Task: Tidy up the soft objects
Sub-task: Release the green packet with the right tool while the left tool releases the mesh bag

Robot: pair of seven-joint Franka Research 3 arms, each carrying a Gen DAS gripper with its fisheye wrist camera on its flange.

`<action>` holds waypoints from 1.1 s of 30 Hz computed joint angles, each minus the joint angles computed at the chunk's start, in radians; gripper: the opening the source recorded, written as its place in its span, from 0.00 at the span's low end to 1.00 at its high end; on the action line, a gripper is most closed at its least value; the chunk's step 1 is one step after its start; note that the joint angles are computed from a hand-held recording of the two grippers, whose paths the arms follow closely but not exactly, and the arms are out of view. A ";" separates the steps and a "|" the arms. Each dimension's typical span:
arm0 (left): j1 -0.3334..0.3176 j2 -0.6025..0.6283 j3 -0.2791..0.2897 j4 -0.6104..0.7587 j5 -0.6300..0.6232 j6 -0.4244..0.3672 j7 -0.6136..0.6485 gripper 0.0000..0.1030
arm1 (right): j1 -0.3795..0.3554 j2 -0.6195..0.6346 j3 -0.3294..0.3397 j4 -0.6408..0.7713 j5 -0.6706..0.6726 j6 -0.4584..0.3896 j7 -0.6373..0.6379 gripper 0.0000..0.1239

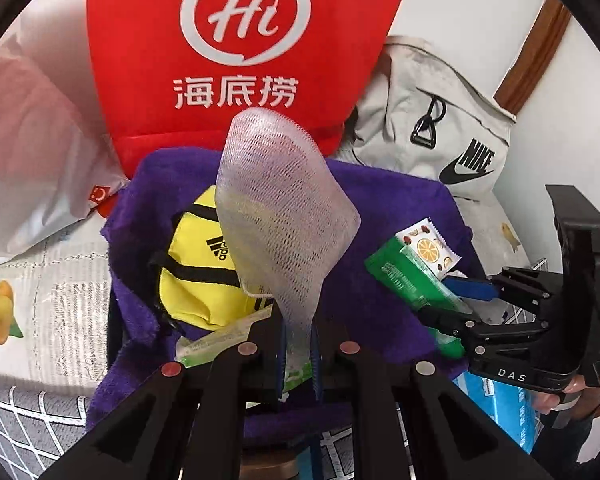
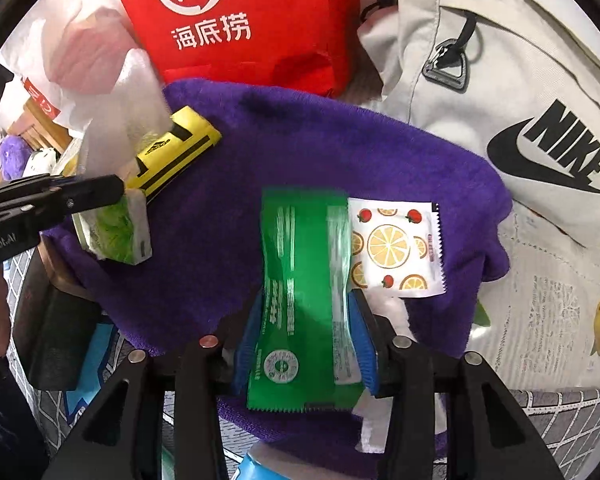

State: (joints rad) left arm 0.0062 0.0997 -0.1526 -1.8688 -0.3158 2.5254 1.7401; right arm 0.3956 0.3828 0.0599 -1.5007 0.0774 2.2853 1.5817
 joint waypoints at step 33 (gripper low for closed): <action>-0.010 -0.051 0.014 -0.018 0.089 -0.001 -0.080 0.54 | 0.005 -0.122 -0.003 -0.091 -0.056 0.113 0.065 0.44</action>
